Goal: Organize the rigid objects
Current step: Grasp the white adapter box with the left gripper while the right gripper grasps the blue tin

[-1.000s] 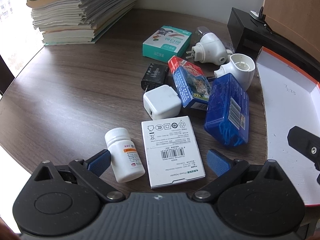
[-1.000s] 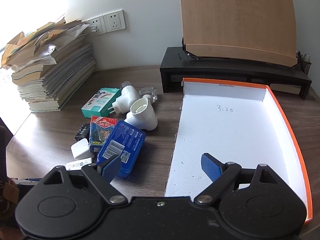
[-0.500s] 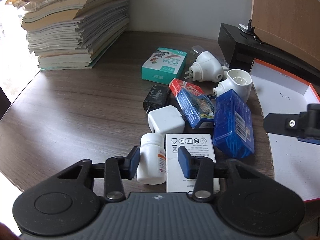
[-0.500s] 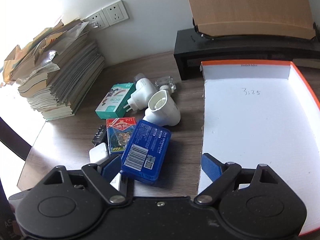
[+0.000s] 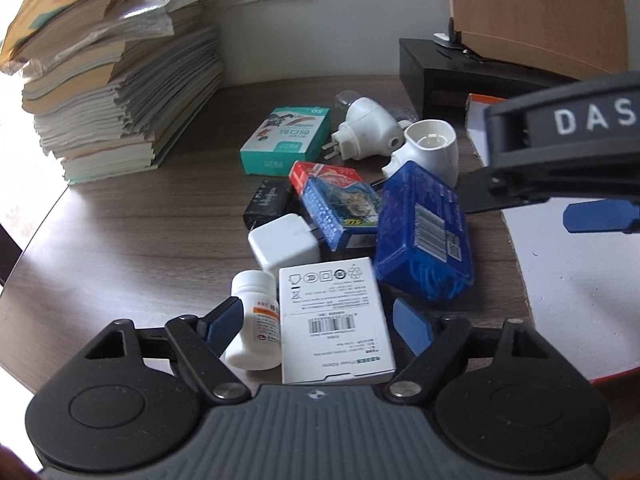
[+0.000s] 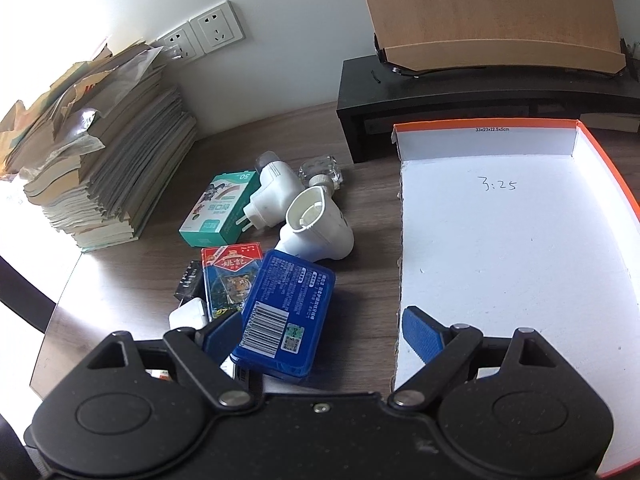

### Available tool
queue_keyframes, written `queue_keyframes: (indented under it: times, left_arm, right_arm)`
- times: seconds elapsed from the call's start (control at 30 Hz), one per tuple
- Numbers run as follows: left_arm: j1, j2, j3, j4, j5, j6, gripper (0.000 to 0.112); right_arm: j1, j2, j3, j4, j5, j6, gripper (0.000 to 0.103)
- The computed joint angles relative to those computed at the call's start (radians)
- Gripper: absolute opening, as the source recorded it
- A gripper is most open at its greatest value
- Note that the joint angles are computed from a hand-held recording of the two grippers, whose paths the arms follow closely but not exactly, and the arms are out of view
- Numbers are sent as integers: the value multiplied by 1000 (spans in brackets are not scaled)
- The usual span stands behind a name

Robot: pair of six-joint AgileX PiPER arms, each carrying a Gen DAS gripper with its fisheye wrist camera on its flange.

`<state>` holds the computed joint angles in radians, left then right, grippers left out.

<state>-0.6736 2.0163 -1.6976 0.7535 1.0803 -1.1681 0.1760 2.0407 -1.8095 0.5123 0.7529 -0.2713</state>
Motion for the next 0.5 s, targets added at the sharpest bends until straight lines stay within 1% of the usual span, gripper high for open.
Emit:
queue_keyframes:
  times: [0.1,0.17,0.23,0.3,0.37,0.43,0.5]
  left_arm:
    - [-2,8,3,-10,-22,26,84]
    - [-2,-1,20,-1,-37,-1,84]
    - [4,1,22,-5,-56,4,85]
    - [0,4,22,1,-59,8,85]
    - [1,-5,32,-25,-82,15,85]
    - [-1,-3,32,-42,-92,19,88]
    - [7,9,24,-47,-85,33,87]
  right_arm:
    - [-6,3,-3,-11,2,12,102]
    - [-10,4,-4,-18,4,19,102]
    - [-11,4,-2,-24,2,20,102]
    - [-10,3,-2,-31,3,22,102]
    - [-10,4,-3,-34,2,19,102]
    - [-9,7,-10,-33,7,18,102]
    - [-8,9,-16,-32,12,13,102]
